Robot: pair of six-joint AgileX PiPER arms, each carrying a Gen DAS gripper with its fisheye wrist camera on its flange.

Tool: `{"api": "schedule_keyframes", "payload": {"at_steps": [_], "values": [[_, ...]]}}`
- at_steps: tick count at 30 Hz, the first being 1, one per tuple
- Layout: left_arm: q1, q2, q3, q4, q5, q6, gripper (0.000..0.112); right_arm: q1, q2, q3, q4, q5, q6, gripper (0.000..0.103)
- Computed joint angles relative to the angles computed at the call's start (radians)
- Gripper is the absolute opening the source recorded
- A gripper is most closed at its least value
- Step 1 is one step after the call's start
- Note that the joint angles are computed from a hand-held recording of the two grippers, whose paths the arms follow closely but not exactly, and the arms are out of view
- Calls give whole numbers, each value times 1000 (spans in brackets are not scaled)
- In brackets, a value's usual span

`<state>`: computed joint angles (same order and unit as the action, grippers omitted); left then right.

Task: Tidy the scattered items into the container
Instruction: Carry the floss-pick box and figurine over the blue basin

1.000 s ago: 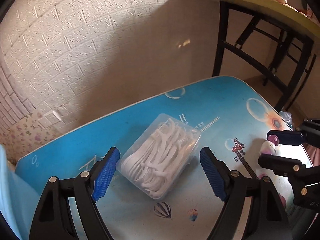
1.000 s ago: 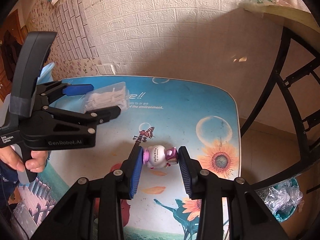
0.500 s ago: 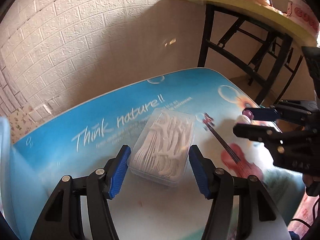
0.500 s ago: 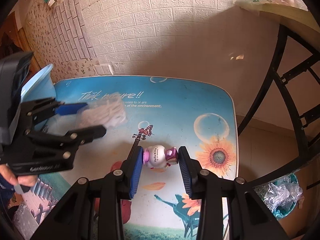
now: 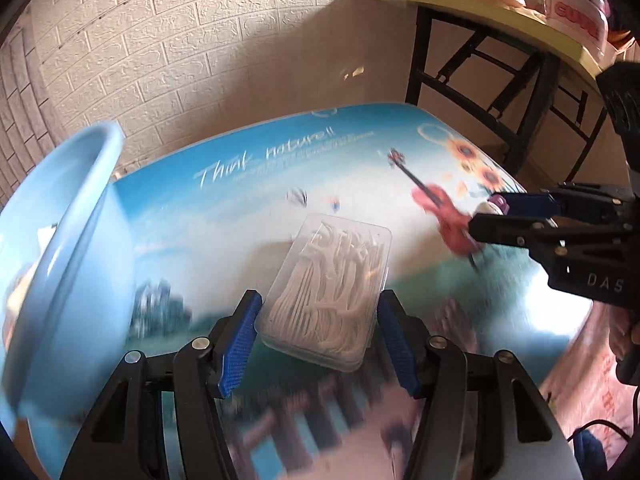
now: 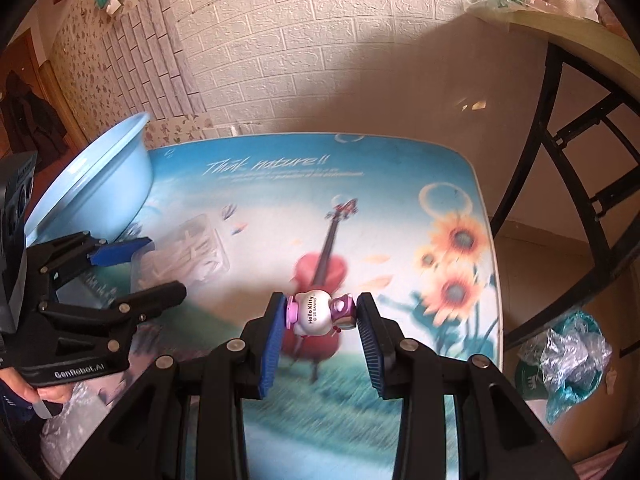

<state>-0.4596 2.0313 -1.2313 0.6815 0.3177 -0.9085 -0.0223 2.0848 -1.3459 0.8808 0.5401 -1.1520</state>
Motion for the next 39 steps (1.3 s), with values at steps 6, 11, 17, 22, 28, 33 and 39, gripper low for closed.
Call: {"api": "schedule_keyframes", "payload": {"at_steps": [6,11,17,22,28,33,39], "values": [[-29,-90,145,129,-42,-164,58,40,-99,150,49,-63,-48,37],[-53,-159,239,241,-66,-308,57,59,-165,245,105,-97,-86,37],[-58,-172,279,324,-65,-384,57,84,-185,292,110,-132,-73,37],[-54,-170,290,370,-78,-406,57,96,-196,301,98,-146,-54,37],[-50,-159,279,449,-87,-424,61,90,-193,293,91,-145,-50,37],[-42,-113,223,412,-94,-330,62,86,-167,273,73,-141,-25,37],[-31,-83,197,419,-131,-323,54,81,-151,262,65,-142,-14,37]]}}
